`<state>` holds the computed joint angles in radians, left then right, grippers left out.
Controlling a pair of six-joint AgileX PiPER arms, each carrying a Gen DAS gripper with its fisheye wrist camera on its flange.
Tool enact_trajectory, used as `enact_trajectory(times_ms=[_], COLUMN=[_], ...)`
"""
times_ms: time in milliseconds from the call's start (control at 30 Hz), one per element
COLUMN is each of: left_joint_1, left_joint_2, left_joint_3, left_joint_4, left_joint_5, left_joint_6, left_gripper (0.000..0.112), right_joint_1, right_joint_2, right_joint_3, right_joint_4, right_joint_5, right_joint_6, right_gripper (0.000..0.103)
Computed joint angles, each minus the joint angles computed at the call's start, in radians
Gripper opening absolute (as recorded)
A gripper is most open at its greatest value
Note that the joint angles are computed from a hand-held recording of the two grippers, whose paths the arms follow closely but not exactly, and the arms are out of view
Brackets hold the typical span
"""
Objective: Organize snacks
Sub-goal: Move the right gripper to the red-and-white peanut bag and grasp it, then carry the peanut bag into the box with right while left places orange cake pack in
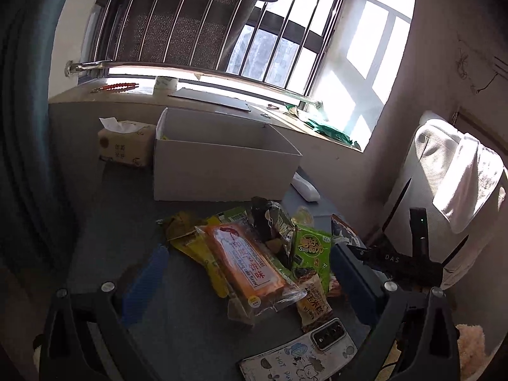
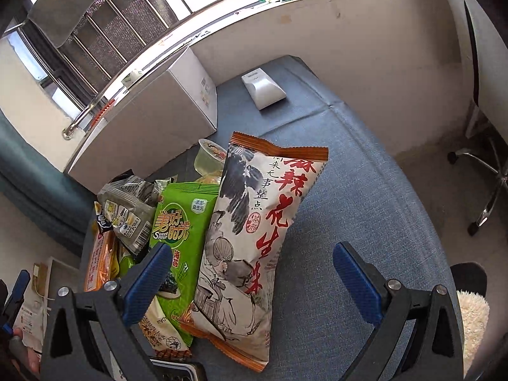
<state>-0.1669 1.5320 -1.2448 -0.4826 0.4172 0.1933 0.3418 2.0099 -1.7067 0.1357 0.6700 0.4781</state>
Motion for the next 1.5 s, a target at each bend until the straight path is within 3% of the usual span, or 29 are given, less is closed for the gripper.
enact_trajectory(times_ms=[67,133,200,300,433,533,733,900,967,1067,1133,1200,1267,1333,1500], left_joint_1=[0.009,0.019,0.023,0.012,-0.026,-0.081,-0.148,-0.202,-0.2,-0.175,-0.157,-0.128,-0.087,-0.048,0.012], left_joint_2=[0.003,0.009,0.017,0.036,0.115,0.24,0.498,0.692,0.7,0.61,0.563,0.527,0.506,0.46,0.354], left_joint_3=[0.002,0.001,-0.005,-0.027,-0.126,-0.301,-0.659,-0.932,-0.923,-0.762,-0.689,-0.628,-0.594,-0.519,-0.391], left_joint_4=[-0.006,-0.018,-0.016,0.043,0.175,0.372,0.477,0.631,0.629,0.581,0.565,0.526,0.429,0.329,0.22], left_joint_5=[0.003,0.016,0.027,0.052,0.139,0.287,0.517,0.719,0.712,0.581,0.535,0.487,0.467,0.397,0.296], left_joint_6=[-0.004,-0.003,-0.014,-0.069,-0.187,-0.378,-0.51,-0.627,-0.622,-0.578,-0.539,-0.477,-0.387,-0.303,-0.214], left_gripper=[0.103,0.103,0.103,0.103,0.103,0.103,0.103,0.103,0.103,0.094,0.073,0.06,0.058,0.058,0.057], right_joint_1=[0.001,-0.004,0.0,-0.027,-0.05,-0.067,-0.046,-0.045,-0.037,-0.032,-0.034,-0.037,-0.037,-0.029,-0.011], right_joint_2=[0.045,0.085,0.096,0.057,-0.04,-0.121,-0.223,-0.231,-0.226,-0.219,-0.22,-0.216,-0.213,-0.21,-0.202], right_joint_3=[-0.058,-0.105,-0.11,-0.022,0.137,0.238,0.315,0.314,0.31,0.3,0.308,0.309,0.307,0.297,0.269], right_joint_4=[0.022,0.052,0.033,0.136,0.194,0.208,0.092,0.22,0.237,0.261,0.292,0.336,0.358,0.337,0.294], right_joint_5=[0.028,0.058,0.053,-0.023,-0.135,-0.202,-0.253,-0.265,-0.264,-0.253,-0.255,-0.255,-0.255,-0.252,-0.241], right_joint_6=[-0.018,-0.025,-0.012,-0.076,-0.121,-0.122,-0.058,-0.199,-0.213,-0.251,-0.278,-0.311,-0.332,-0.314,-0.28], right_gripper=[0.102,0.088,0.043,0.037,0.035,0.035,0.035,0.035,0.035,0.035,0.035,0.035,0.035,0.035,0.035])
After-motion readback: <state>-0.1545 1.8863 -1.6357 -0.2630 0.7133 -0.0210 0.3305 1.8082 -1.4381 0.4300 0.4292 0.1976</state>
